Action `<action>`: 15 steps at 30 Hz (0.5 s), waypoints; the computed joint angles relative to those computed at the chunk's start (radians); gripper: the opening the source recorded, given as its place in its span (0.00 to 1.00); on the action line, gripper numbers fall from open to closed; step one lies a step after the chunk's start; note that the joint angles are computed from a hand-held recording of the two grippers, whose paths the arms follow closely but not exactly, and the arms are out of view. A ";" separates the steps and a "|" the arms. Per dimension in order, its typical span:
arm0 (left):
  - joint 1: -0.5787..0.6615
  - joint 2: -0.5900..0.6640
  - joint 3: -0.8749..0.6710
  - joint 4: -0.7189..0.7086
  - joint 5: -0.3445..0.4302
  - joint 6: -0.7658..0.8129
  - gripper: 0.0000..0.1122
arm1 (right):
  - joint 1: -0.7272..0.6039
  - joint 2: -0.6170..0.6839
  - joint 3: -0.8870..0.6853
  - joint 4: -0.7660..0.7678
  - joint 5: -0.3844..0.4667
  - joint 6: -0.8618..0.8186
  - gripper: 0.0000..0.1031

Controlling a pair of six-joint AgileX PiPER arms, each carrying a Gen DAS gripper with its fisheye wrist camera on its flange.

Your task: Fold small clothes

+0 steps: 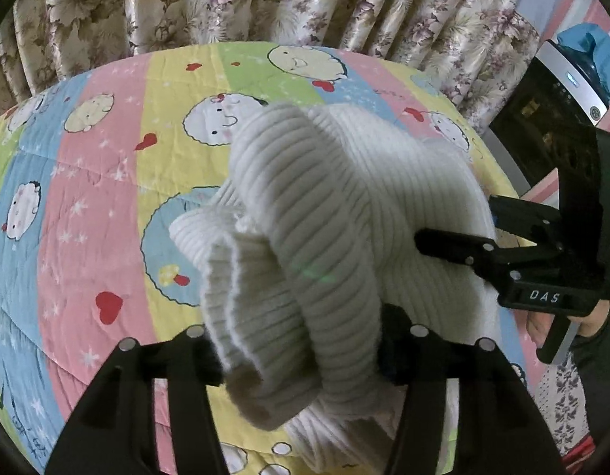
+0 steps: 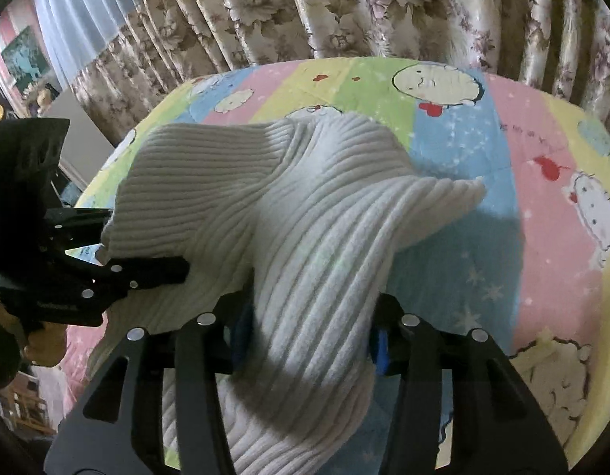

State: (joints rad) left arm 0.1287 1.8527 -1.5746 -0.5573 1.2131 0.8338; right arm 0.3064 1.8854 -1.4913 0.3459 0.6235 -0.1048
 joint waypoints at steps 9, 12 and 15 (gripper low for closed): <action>0.006 -0.041 0.051 0.025 -0.063 -0.005 0.72 | -0.022 0.014 -0.016 0.022 0.019 -0.060 0.63; 0.011 -0.086 0.070 0.032 -0.079 0.006 0.72 | -0.006 0.000 -0.016 -0.045 0.020 -0.007 0.68; 0.022 -0.121 0.069 0.024 -0.085 0.018 0.72 | 0.011 -0.035 0.010 -0.092 0.010 0.033 0.70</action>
